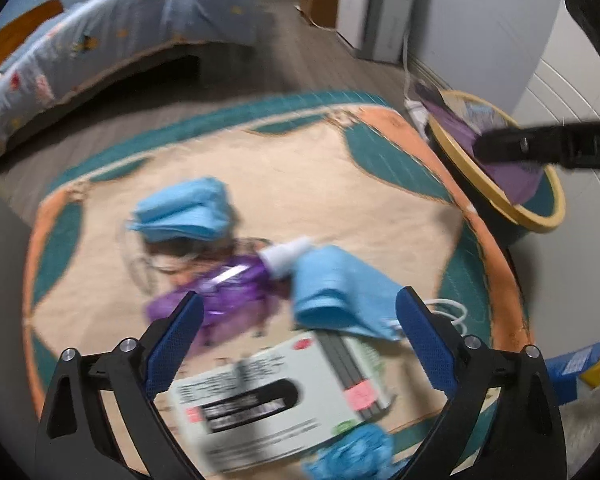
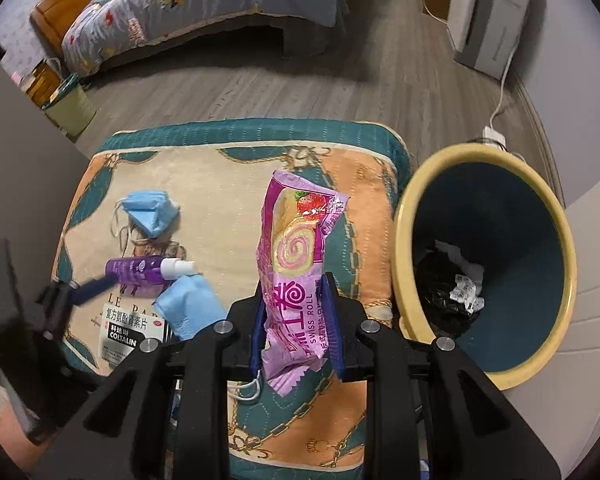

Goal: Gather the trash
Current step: 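Grasp the pink Swiss-roll wrapper with the right tool while the left grasps a blue mask, then carry the wrapper and blue mask to the bin and open both tools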

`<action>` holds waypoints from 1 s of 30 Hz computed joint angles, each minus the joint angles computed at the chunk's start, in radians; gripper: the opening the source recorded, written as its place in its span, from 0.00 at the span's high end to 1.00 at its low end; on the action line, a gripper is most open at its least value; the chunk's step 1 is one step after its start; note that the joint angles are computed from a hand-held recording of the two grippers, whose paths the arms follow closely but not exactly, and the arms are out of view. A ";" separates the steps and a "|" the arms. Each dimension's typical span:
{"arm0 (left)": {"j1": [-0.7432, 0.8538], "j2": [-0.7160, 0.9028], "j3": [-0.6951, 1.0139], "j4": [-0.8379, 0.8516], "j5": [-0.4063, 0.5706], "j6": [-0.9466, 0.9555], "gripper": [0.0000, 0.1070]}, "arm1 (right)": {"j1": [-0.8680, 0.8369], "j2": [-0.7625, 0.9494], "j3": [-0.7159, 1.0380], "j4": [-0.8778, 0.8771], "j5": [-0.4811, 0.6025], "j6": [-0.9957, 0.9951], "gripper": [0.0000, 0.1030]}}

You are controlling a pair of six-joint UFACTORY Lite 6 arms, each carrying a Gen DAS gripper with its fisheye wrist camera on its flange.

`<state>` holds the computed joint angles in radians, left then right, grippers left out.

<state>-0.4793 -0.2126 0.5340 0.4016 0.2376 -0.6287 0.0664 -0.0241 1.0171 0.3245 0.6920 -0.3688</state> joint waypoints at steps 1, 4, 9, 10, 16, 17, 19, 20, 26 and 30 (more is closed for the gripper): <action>-0.017 0.029 0.009 0.037 -0.009 -0.045 0.11 | -0.013 0.007 0.004 0.014 0.005 -0.010 0.76; -0.064 0.108 0.037 0.149 -0.027 -0.160 0.24 | -0.034 0.021 0.011 0.042 0.016 -0.030 0.76; -0.071 0.208 0.081 0.103 -0.050 -0.096 0.43 | -0.038 0.033 0.017 0.049 0.020 -0.044 0.76; -0.069 0.215 0.084 0.114 -0.051 -0.106 0.50 | -0.037 0.033 0.015 0.049 0.019 -0.047 0.76; -0.034 0.165 0.069 0.041 -0.056 -0.020 0.65 | -0.021 0.036 0.010 0.034 0.010 -0.051 0.76; -0.041 0.154 0.068 0.079 -0.050 -0.058 0.66 | -0.019 0.035 0.009 0.032 0.008 -0.047 0.76; -0.053 0.128 0.069 0.163 -0.028 -0.134 0.67 | -0.018 0.033 0.008 0.031 0.007 -0.044 0.76; -0.056 0.112 0.071 0.187 -0.016 -0.151 0.67 | -0.016 0.031 0.007 0.028 0.006 -0.041 0.76; -0.043 0.036 0.094 0.195 0.026 -0.145 0.67 | -0.023 0.023 0.007 0.035 0.009 -0.051 0.76; -0.033 -0.001 0.100 0.185 0.041 -0.132 0.67 | -0.033 0.015 0.013 0.047 0.016 -0.055 0.76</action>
<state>-0.5125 -0.2140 0.6341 0.5870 0.2785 -0.7606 0.0334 -0.0087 1.0305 0.3717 0.7082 -0.4234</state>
